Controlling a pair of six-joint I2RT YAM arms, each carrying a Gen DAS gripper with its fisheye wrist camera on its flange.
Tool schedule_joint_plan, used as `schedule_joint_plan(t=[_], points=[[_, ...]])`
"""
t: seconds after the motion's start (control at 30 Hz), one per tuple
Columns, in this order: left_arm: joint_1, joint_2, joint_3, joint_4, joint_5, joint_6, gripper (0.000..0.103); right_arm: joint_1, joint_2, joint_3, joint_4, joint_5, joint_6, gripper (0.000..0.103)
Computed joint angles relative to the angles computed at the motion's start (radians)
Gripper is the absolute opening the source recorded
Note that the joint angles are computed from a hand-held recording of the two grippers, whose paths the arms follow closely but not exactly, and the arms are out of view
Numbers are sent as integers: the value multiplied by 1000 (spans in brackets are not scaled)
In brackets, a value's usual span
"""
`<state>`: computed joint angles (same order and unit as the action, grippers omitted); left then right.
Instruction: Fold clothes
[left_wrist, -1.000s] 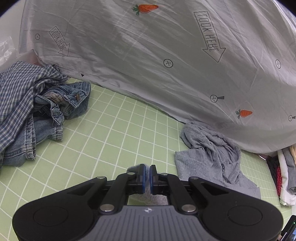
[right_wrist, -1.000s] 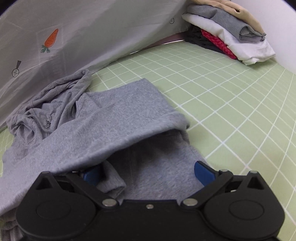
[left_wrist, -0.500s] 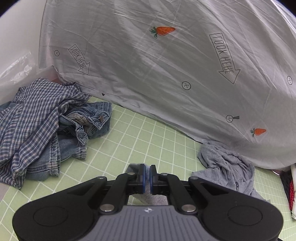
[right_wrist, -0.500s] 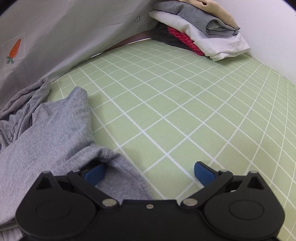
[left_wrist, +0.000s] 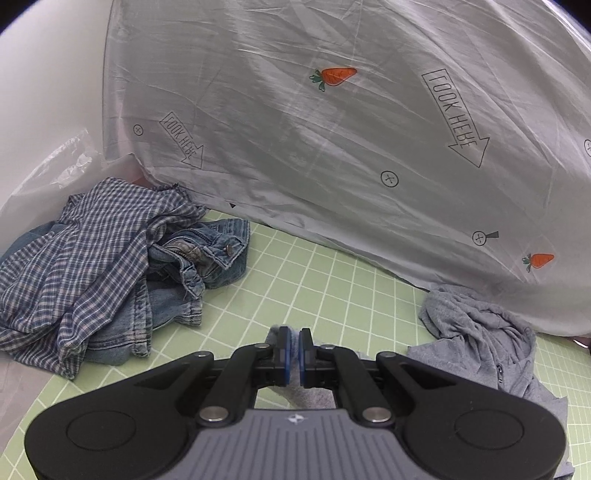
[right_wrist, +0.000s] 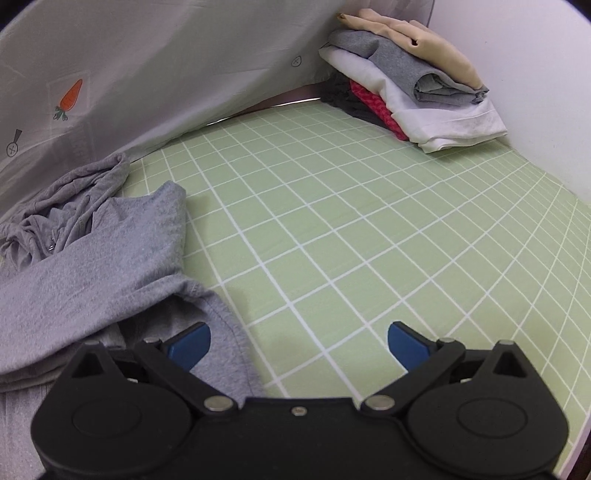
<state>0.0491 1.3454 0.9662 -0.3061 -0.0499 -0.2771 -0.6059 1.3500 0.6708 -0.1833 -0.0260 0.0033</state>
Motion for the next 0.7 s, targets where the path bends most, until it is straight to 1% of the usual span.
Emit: schedule_joint_plan(t=[0.17, 0.27, 0.33, 0.4, 0.6, 0.7], points=[[-90, -41, -6, -24, -35, -63, 5, -70, -4, 15, -17, -57, -28, 103], [-179, -37, 14, -24, -61, -104, 5, -102, 0, 29, -33, -91, -34, 103], [-255, -20, 36, -20, -87, -109, 5, -124, 10, 37, -39, -115, -32, 103], [-328, 9, 60, -12, -108, -117, 5, -142, 28, 50, -42, -135, -29, 103], [-496, 146, 162, -10, -140, -192, 5, -173, 117, 116, -11, -184, -57, 103], [-556, 228, 212, -8, -130, -203, 5, -186, 160, 157, -10, -203, -88, 103]])
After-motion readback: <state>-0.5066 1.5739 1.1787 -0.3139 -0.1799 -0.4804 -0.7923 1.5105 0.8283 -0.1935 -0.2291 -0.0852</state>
